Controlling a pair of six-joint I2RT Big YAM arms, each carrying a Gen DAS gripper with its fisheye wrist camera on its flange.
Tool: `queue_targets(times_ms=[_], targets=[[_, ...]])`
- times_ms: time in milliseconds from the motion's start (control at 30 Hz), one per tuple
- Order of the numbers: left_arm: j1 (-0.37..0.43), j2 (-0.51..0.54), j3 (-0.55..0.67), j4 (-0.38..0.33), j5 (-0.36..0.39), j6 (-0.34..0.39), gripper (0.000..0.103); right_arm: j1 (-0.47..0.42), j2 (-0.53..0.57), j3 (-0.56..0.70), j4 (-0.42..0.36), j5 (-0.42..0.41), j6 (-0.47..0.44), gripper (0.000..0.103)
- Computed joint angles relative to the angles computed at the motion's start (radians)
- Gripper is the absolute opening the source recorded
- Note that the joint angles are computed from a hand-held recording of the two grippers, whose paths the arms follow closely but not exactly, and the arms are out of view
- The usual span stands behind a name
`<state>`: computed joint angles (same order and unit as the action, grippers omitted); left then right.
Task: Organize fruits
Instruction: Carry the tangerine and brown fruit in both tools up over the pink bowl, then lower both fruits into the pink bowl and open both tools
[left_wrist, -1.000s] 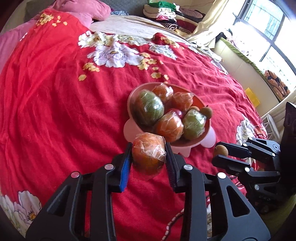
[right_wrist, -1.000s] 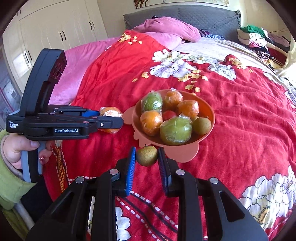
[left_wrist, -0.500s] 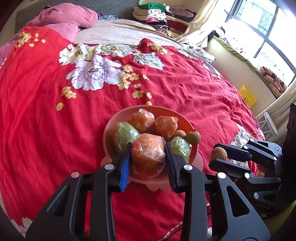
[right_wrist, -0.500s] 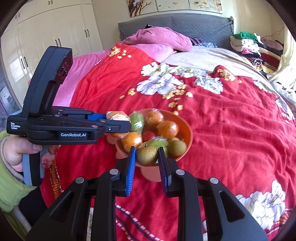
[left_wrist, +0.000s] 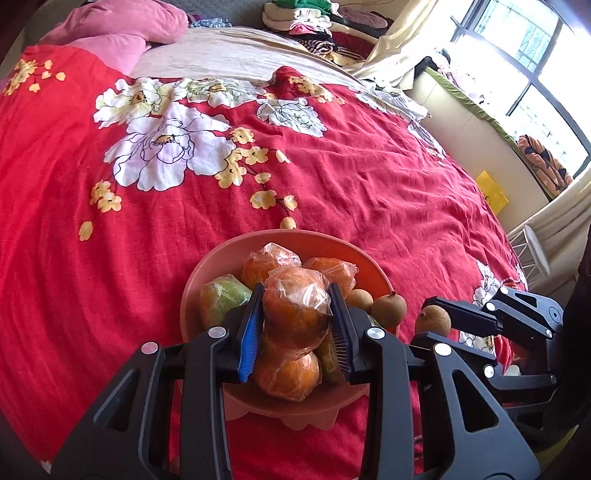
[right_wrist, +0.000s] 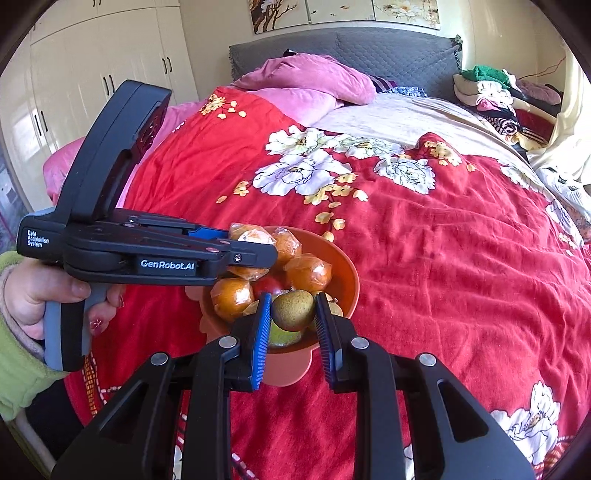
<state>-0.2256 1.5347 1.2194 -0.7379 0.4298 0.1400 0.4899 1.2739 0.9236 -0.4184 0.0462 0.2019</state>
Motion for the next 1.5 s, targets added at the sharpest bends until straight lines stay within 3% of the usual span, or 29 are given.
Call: queue_targets(times_ms=[367,900,1500], targets=[[0.011,0.013,0.019,0.004,0.024,-0.018,0.036,0.025,0.062,0.032,0.004,-0.013,-0.021,0.023],[0.020,-0.001,0.018,0.013,0.047,-0.024,0.036,0.038,0.136,0.078,0.022,-0.001,-0.042,0.023],[0.019,-0.003,0.016,0.017,0.049,-0.024,0.036,0.037,0.123,0.068,0.026,-0.009,-0.032,0.026]])
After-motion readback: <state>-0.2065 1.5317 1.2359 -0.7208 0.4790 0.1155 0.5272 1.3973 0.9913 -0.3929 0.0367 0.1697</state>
